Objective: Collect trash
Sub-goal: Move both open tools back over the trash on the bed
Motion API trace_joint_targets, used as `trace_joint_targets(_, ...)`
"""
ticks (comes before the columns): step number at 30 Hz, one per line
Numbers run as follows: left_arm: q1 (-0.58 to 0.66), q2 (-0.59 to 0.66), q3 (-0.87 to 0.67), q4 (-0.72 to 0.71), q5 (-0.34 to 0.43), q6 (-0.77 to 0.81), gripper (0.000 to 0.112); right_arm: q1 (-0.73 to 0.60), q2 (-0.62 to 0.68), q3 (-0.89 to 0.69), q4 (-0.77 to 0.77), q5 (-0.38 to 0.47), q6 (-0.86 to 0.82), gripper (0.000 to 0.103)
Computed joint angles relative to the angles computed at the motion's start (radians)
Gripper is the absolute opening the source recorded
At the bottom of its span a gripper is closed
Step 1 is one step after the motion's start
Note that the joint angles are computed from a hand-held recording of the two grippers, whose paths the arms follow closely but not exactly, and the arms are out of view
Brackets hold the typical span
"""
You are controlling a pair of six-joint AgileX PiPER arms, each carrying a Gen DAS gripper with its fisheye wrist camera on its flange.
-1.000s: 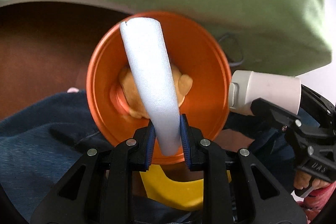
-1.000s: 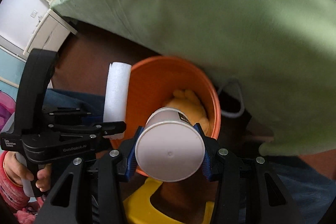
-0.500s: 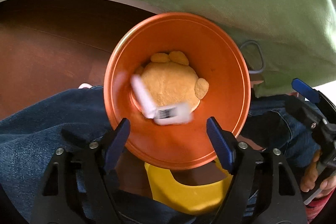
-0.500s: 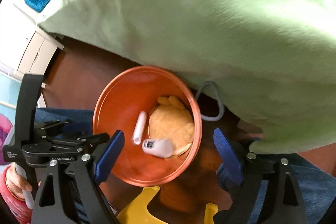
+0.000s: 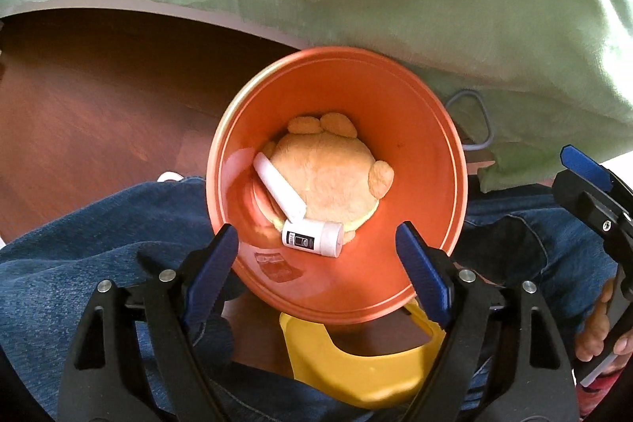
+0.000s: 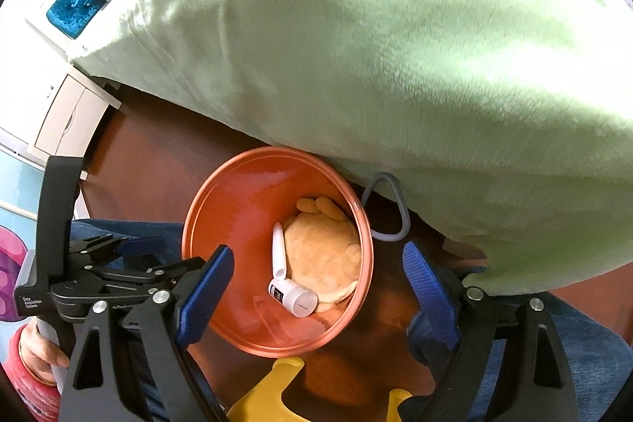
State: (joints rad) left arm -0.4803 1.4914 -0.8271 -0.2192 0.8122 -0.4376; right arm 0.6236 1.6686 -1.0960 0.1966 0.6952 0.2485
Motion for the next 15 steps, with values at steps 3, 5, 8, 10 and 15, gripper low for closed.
trace_joint_targets(3,-0.014,-0.015,-0.014,0.036,0.008,-0.032,0.08,-0.004,-0.024,-0.012,-0.004,0.016,0.006,0.086)
trace_joint_targets(5,-0.029,-0.028,-0.035,0.079,0.026,-0.062,0.08,-0.009,-0.039,-0.025,-0.01,0.025,0.01,0.086)
trace_joint_targets(8,-0.054,-0.059,-0.085,0.162,0.054,-0.112,0.08,-0.016,-0.064,-0.049,-0.023,0.035,0.02,0.086)
trace_joint_targets(10,-0.055,-0.081,-0.117,0.194,0.065,-0.12,0.08,-0.024,-0.09,-0.071,-0.03,0.043,0.024,0.086)
trace_joint_targets(15,-0.012,-0.122,-0.228,0.253,0.071,-0.11,0.083,-0.031,-0.152,-0.118,-0.076,0.048,0.041,0.088)
